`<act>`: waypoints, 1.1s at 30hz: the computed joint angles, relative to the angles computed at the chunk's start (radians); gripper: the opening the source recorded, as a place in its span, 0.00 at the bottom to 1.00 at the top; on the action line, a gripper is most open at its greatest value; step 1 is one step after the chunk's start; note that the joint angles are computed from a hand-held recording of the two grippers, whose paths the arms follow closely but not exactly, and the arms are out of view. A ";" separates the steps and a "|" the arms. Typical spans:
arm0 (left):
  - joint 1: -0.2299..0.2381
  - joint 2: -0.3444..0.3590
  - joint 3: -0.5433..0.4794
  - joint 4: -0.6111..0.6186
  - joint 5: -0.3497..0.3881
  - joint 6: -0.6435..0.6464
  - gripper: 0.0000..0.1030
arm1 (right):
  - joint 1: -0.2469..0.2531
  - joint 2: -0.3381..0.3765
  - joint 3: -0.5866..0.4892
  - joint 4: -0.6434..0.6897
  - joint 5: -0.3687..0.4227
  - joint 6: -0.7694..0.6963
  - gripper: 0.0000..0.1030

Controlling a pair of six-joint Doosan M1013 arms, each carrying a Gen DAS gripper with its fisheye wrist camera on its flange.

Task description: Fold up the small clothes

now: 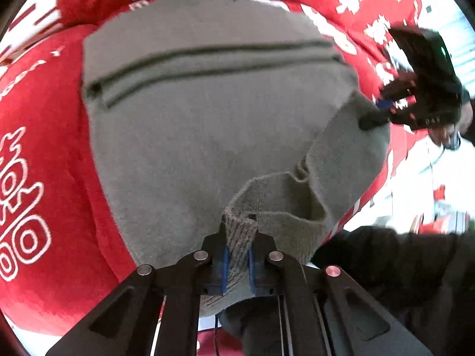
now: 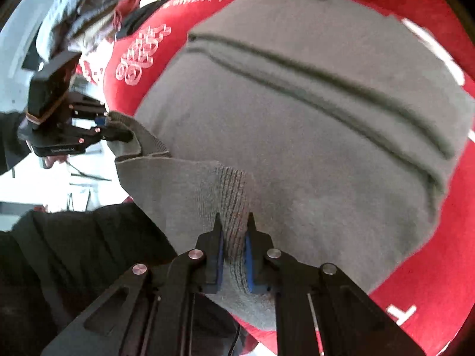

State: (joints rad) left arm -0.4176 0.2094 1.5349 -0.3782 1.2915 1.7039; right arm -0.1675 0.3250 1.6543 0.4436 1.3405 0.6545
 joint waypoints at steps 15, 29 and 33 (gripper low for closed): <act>0.034 0.020 -0.110 0.080 -0.262 -0.266 0.10 | -0.065 -0.069 -0.026 0.107 -0.250 0.172 0.12; 0.029 0.235 -0.331 0.198 -0.303 -0.393 0.10 | 0.012 0.051 -0.166 -0.053 -0.483 0.343 0.12; 0.044 0.292 -0.388 0.160 -0.223 -0.374 0.10 | 0.038 0.104 -0.217 -0.137 -0.489 0.367 0.12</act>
